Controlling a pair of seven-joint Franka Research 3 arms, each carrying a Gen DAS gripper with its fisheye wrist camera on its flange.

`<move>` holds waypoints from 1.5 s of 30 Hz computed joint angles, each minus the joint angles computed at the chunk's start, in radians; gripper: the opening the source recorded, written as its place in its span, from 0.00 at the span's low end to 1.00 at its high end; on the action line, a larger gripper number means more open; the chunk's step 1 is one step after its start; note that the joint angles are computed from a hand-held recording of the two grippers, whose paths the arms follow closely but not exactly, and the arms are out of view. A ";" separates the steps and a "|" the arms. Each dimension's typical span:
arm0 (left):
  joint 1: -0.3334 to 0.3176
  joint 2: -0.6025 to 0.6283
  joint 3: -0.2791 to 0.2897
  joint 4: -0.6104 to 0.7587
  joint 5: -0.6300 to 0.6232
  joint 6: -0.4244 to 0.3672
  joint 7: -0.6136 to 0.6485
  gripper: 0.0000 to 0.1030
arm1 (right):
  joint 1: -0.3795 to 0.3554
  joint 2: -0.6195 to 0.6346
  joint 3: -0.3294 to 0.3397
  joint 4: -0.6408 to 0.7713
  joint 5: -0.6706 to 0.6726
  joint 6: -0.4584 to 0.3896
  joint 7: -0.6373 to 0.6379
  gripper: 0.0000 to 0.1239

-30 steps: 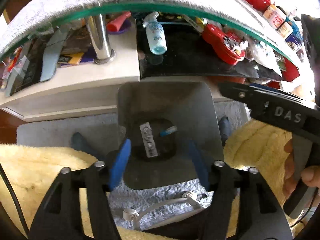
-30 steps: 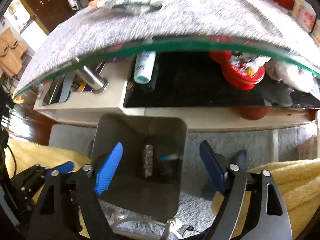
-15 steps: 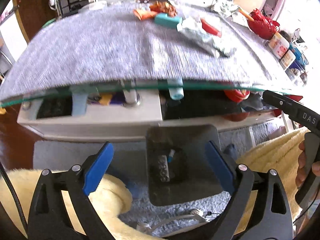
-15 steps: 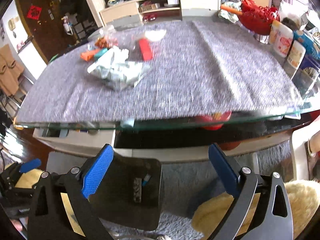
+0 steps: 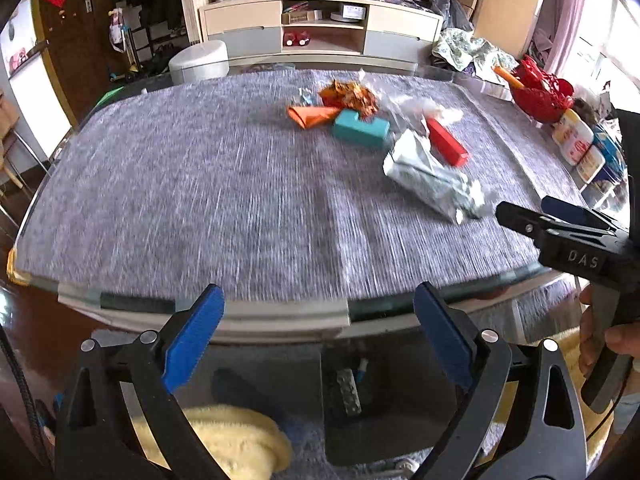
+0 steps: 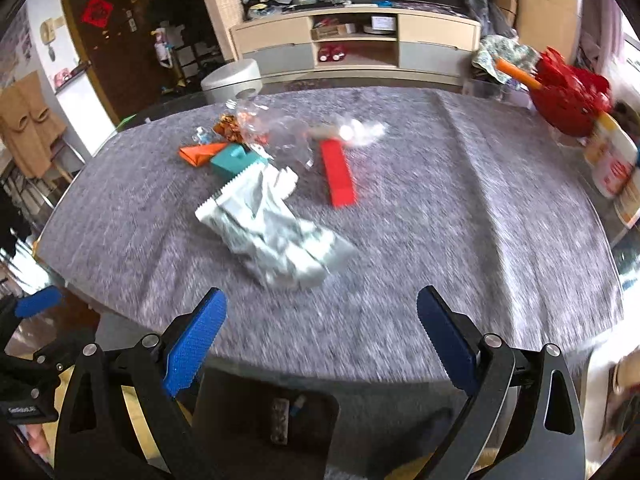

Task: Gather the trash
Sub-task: 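Grasp the white sachet with the right tool while the left tool grasps a white wrapper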

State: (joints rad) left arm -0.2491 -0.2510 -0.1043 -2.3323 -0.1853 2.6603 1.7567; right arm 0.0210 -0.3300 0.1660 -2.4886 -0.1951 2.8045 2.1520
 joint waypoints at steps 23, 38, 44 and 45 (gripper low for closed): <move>0.062 0.271 -0.091 0.281 0.059 -0.050 -0.016 0.88 | 0.064 0.162 -0.133 0.086 0.110 0.054 -0.143 0.25; 0.036 0.507 -0.174 0.559 0.050 -0.146 -0.024 0.61 | 0.011 0.198 -0.143 0.141 0.125 0.039 -0.190 0.19; 0.017 0.586 -0.183 0.640 0.110 -0.175 -0.068 0.44 | 0.015 0.183 -0.139 0.114 0.156 0.054 -0.198 0.19; 0.018 0.593 -0.186 0.646 0.111 -0.180 -0.069 0.38 | 0.014 0.178 -0.137 0.110 0.154 0.055 -0.194 0.19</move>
